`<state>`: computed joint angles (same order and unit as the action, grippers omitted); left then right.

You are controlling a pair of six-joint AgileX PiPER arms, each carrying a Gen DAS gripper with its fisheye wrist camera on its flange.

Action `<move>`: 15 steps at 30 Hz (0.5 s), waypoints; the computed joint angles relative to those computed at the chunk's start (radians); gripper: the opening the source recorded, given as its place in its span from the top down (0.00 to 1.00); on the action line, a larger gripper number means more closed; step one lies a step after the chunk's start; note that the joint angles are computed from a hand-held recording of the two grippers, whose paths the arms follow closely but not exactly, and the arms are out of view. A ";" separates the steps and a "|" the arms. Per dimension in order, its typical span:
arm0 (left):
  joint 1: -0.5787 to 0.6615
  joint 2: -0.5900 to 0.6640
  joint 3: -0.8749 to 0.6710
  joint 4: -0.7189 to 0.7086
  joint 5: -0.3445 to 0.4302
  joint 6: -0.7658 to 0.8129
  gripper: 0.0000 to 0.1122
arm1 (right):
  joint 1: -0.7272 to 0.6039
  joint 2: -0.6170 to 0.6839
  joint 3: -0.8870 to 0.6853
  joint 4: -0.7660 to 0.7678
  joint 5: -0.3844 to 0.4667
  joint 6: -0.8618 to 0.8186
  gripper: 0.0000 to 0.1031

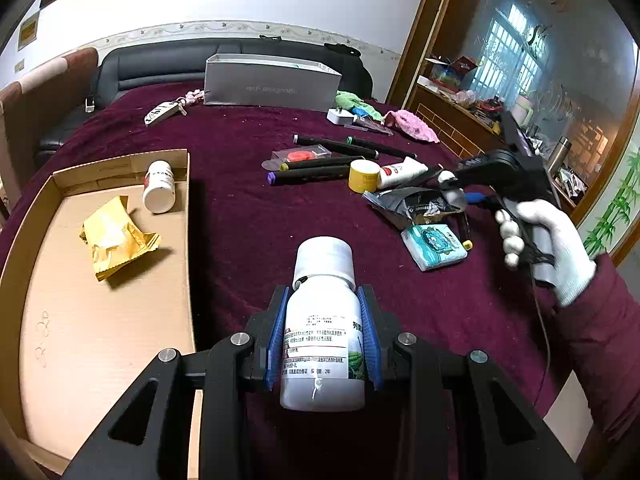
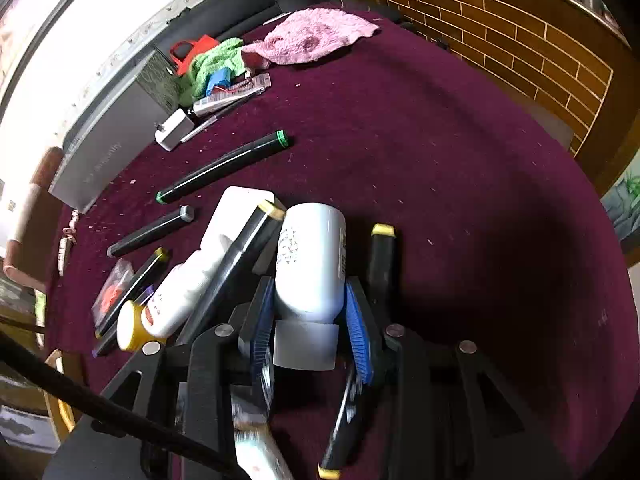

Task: Organize objects
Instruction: 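Grasp the white cylindrical bottle with the right gripper while the left gripper holds its bottle, then place both white bottles upright in the tray and open both grippers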

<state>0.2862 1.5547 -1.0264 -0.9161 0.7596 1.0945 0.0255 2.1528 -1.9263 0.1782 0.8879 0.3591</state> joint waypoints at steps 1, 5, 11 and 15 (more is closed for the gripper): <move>0.005 -0.002 0.002 -0.006 0.003 0.006 0.74 | -0.011 -0.033 0.051 0.036 -0.022 -0.026 0.69; 0.032 -0.010 0.005 -0.032 0.023 0.030 0.74 | -0.047 -0.142 0.215 0.198 -0.080 -0.144 0.69; 0.132 -0.028 -0.011 -0.071 0.064 0.071 0.74 | -0.015 -0.250 0.321 0.365 -0.086 -0.272 0.69; 0.215 -0.004 -0.066 -0.064 0.058 0.068 0.74 | 0.056 -0.268 0.296 0.428 -0.066 -0.313 0.69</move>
<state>0.5010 1.5508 -1.0929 -0.9805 0.8177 1.1629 0.0813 1.8844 -1.6304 0.6057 0.8216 0.0462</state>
